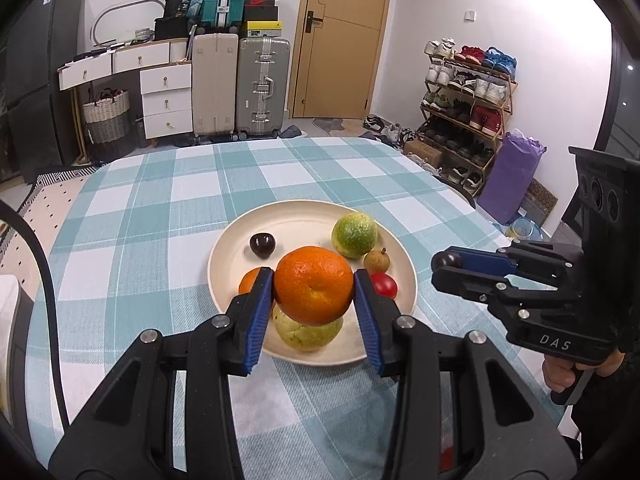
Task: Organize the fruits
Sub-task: 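Carry the orange with the left tool over the plate while the right tool carries the plum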
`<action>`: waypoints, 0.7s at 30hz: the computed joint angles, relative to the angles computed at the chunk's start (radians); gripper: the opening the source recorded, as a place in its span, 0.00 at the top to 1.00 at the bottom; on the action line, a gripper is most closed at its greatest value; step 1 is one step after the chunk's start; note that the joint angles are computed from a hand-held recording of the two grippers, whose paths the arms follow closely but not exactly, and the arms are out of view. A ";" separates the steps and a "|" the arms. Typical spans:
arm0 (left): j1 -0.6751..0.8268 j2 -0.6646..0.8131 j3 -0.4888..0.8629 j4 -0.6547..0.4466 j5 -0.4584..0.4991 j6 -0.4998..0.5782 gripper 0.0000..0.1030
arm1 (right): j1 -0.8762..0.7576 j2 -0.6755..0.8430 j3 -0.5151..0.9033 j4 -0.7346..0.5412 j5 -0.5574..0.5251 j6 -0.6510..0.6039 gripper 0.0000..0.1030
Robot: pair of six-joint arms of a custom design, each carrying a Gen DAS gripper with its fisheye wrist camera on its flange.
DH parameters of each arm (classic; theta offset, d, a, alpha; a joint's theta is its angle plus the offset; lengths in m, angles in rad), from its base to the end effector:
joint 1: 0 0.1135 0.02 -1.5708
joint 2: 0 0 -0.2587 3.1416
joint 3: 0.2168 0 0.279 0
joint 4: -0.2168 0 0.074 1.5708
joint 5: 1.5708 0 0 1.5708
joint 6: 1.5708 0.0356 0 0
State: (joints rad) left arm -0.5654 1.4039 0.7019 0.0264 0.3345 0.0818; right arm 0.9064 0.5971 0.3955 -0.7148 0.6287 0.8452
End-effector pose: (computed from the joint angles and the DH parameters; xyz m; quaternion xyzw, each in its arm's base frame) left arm 0.2536 -0.1748 0.1712 0.3510 0.8199 -0.2479 0.3784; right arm 0.1075 0.1033 0.1816 0.0718 0.9032 0.0473 0.4206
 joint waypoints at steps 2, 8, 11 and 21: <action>-0.011 0.027 0.021 0.005 -0.008 -0.003 0.64 | -0.037 -0.003 -0.011 0.028 -0.027 -0.026 0.75; -0.040 0.115 0.082 0.022 -0.038 -0.004 0.64 | -0.122 0.006 -0.038 0.102 -0.091 -0.088 0.75; -0.045 0.156 0.108 0.030 -0.047 -0.005 0.64 | -0.158 0.023 -0.042 0.136 -0.118 -0.117 0.75; -0.059 0.293 0.206 0.039 -0.072 -0.006 0.64 | -0.303 0.088 -0.051 0.253 -0.241 -0.205 0.75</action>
